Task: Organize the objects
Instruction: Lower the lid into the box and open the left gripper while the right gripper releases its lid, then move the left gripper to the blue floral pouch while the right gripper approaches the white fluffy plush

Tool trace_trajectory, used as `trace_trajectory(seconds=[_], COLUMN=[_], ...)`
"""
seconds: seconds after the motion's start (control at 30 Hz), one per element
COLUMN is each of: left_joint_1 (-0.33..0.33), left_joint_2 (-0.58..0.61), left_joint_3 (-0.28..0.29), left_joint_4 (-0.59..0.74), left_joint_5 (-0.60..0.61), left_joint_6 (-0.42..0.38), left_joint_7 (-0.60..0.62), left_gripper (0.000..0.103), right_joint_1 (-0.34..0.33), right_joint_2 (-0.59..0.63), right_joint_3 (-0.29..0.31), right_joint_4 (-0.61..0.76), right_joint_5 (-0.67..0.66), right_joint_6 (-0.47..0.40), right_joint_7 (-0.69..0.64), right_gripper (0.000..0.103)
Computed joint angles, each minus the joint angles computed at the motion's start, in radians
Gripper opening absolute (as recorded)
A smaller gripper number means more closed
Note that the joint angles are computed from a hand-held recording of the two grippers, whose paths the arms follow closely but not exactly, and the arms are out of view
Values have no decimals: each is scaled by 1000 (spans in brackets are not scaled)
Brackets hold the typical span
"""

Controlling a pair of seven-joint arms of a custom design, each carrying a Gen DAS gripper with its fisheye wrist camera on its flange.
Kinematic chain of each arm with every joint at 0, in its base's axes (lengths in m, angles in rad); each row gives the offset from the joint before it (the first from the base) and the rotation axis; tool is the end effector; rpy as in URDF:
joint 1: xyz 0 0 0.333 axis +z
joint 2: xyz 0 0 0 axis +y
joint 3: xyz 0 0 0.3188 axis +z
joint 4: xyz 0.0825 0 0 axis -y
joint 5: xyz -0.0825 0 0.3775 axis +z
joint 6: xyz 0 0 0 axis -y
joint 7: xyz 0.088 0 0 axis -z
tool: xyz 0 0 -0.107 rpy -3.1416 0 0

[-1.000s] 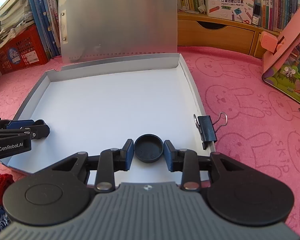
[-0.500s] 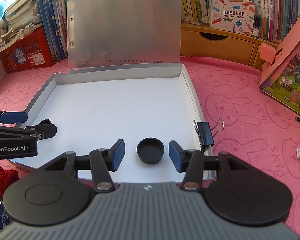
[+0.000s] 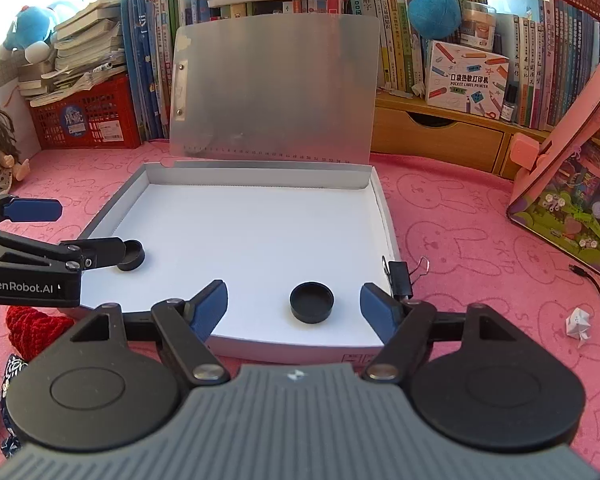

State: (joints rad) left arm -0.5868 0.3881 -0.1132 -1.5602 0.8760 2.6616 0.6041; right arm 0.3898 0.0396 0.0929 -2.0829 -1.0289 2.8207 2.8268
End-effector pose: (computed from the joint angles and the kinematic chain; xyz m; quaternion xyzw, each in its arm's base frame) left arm 0.5380 -0.4646 0.5039 -0.5145 0.7367 -0.3358 0.2826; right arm 0.4972 0.3080 0.4750 -0.6727 0.6049 -0.2780 0.3230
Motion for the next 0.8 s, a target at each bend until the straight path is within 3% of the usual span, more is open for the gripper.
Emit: trace_trajectory(seconds=[0.23, 0.8], left_joint_1=[-4, 105], left_joint_2=[-102, -308], left_joint_3=[4, -124], left_joint_4=[-132, -414], left_joint_5=[136, 358], left_joint_6=[56, 99], left_joint_7=[-135, -446], left_gripper=[92, 93], right_joint_1=[-8, -65], right_joint_2=[-70, -226], right_joint_3=[25, 114], right_joint_4=[-61, -234], right_joint_5=[-125, -299], right_joint_6=[8, -10], right_joint_7=[94, 289], right_gripper=[88, 91])
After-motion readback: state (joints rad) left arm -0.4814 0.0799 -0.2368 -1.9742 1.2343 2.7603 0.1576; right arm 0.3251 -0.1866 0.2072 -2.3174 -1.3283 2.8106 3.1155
